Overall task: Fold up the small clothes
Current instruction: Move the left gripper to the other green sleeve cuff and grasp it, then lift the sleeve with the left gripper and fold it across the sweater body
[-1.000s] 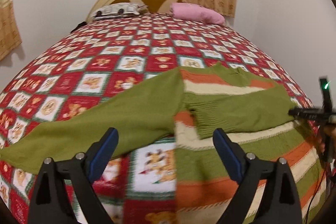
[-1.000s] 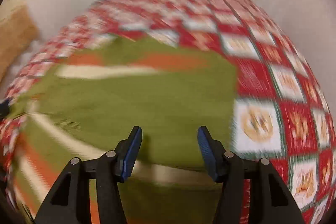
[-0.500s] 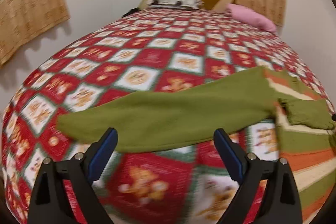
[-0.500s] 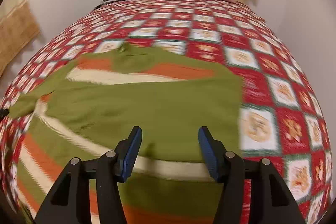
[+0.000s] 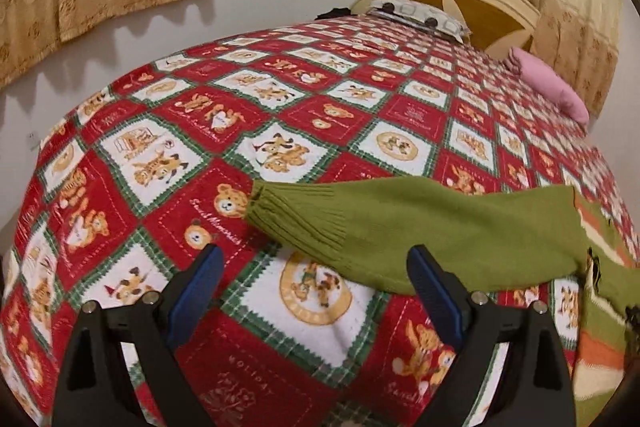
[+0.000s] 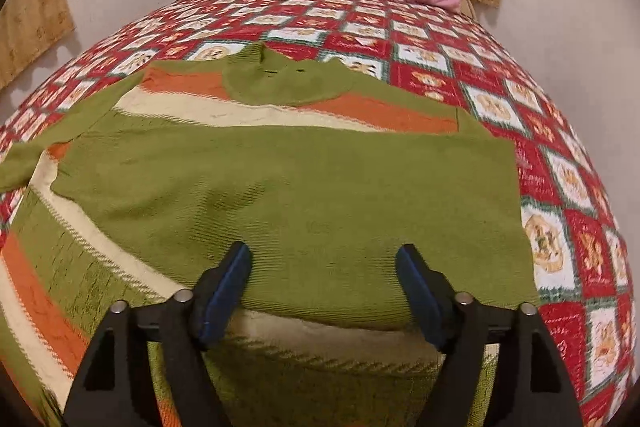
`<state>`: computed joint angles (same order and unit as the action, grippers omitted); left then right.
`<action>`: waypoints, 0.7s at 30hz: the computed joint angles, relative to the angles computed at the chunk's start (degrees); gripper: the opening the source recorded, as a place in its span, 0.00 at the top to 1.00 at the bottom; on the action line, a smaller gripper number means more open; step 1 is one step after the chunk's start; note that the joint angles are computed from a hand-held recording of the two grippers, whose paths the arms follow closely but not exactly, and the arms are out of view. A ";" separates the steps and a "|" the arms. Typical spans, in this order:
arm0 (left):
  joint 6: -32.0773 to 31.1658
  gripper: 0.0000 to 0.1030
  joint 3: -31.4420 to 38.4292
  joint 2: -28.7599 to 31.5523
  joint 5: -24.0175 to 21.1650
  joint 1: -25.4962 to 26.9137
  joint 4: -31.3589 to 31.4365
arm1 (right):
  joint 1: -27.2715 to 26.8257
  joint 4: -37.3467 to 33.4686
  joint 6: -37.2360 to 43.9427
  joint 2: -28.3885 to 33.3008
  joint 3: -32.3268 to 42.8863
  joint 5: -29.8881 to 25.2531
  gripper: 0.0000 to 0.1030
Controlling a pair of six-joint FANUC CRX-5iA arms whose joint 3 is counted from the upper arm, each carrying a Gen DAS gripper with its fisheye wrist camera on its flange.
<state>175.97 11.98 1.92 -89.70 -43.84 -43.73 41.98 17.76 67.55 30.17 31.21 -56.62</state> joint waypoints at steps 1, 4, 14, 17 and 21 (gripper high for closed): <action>0.45 0.08 -0.23 -0.06 0.62 0.35 0.28 | 0.00 0.02 -0.20 -0.07 -0.15 0.20 0.24; 2.01 0.11 -1.16 -0.15 2.43 2.21 1.67 | 0.49 1.65 -1.39 -0.63 -1.75 1.31 0.23; 5.04 0.94 -5.60 -3.10 7.06 6.41 3.65 | 0.96 3.89 -2.40 -0.98 -3.11 2.20 0.23; 7.01 0.94 -4.85 -3.72 6.74 4.04 0.36 | 0.93 4.03 -2.43 -0.95 -3.10 2.24 0.23; 5.61 0.95 -1.47 -3.21 5.87 1.45 -3.12 | 0.91 3.92 -2.41 -0.93 -3.04 2.25 0.22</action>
<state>181.58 10.51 -1.29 -83.83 -42.39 -46.85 42.88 21.68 65.14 29.23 28.16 -54.38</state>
